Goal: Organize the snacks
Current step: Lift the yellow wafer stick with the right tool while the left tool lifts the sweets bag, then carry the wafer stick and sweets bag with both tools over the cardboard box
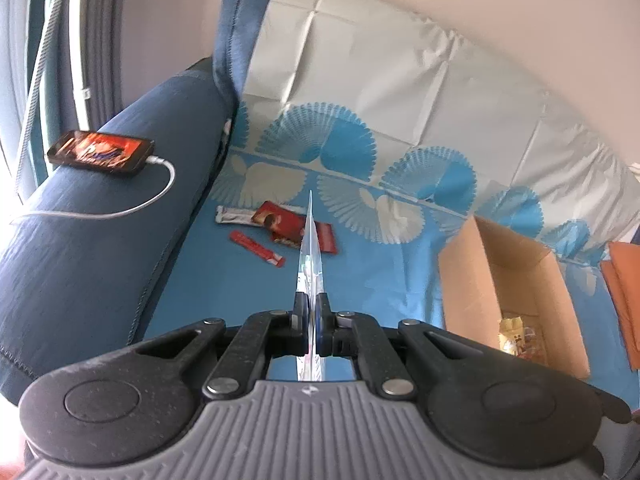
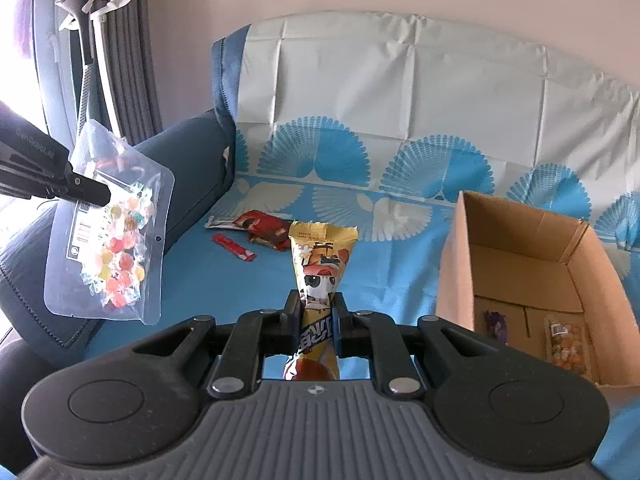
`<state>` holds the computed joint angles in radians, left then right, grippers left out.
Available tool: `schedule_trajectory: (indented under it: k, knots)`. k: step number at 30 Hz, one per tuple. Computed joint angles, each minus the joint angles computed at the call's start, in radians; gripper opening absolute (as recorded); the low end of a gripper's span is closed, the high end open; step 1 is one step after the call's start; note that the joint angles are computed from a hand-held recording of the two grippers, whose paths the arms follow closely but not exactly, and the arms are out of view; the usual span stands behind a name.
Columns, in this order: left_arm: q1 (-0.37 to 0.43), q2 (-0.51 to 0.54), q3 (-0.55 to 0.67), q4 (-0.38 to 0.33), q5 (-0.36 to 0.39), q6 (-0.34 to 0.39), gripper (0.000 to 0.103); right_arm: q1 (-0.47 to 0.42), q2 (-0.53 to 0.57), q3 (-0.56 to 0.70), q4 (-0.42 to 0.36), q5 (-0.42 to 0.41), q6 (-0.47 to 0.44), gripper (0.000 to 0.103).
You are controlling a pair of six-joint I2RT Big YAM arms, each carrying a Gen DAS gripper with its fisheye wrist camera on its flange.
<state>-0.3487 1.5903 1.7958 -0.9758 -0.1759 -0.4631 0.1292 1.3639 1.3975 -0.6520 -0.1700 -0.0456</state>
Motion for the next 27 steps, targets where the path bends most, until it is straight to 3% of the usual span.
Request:
schedule_trajectory:
  k: [19,27]
  knots:
    - [-0.121,0.220,0.323,-0.034,0.049,0.059,0.003,-0.139,0.019,0.007,0.060,0.002,0.031,0.016]
    - [-0.195,0.456,0.698,-0.136,0.096,0.099,0.003,-0.246,0.027,0.002,0.104,0.021,0.047,0.016]
